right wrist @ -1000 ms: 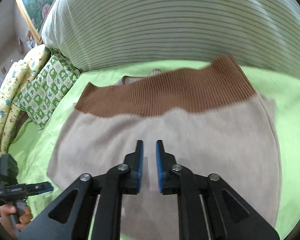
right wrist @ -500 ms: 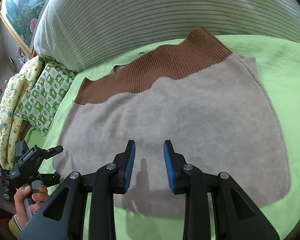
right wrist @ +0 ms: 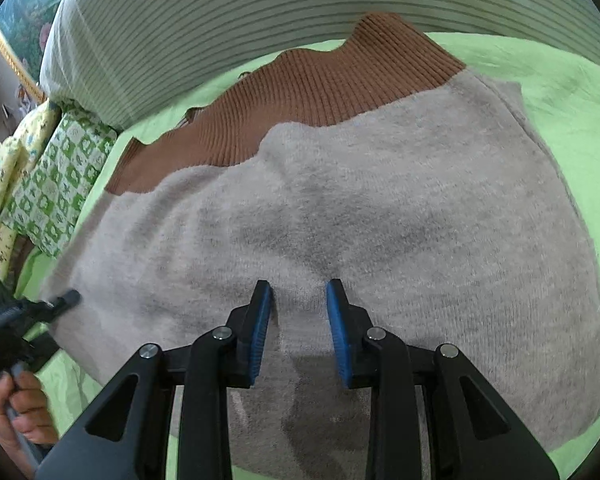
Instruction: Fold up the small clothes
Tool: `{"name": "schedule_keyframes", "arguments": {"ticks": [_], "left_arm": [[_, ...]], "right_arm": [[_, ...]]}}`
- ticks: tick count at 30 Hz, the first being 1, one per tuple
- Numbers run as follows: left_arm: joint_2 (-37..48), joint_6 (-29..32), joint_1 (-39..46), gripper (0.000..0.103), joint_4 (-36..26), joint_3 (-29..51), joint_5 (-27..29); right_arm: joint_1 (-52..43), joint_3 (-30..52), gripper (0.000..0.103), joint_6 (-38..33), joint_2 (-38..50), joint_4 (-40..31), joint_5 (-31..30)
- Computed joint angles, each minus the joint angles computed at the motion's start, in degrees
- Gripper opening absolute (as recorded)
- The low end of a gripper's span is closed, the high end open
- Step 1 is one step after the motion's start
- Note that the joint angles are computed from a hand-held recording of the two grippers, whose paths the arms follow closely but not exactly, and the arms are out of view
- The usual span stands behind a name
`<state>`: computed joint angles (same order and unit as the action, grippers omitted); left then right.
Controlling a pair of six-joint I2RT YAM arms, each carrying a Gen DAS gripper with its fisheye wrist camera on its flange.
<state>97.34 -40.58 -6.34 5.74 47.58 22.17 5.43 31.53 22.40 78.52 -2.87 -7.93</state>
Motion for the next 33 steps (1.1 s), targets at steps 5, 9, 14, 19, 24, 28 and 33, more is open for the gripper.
{"name": "schedule_keyframes", "arguments": {"ticks": [5, 9, 14, 19, 24, 28, 33], "left_arm": [[-3.5, 3.3, -7.0, 0.018, -3.6, 5.9, -0.7], [-1.6, 5.8, -13.5, 0.018, -5.3, 13.8, 0.6], [8.2, 11.2, -24.2, 0.019, -7.9, 27.4, 2.9], [25.1, 19.5, -31.9, 0.03, -21.7, 43.9, 1.6], [25.7, 19.9, -33.1, 0.049, -23.6, 41.2, -0.9], [16.9, 19.5, -32.0, 0.07, -19.3, 29.9, -4.7], [6.7, 21.1, -30.6, 0.082, -18.2, 17.4, -11.6]], "right_arm": [[-2.9, -1.4, 0.031, 1.5, -1.8, 0.9, -4.0], [-9.6, -4.6, 0.031, 4.9, -7.6, 1.0, -11.5], [-25.4, -7.2, 0.031, 3.7, -14.5, -3.0, -21.4], [-40.6, -7.8, 0.034, 1.2, -13.5, -4.5, -32.1], [-44.8, -6.6, 0.043, -1.4, -11.2, -5.7, -36.9], [-45.3, -4.9, 0.054, -2.3, -9.6, -6.2, -39.7], [-41.2, -0.3, 0.062, -6.2, -6.3, -9.5, -38.6]]}}
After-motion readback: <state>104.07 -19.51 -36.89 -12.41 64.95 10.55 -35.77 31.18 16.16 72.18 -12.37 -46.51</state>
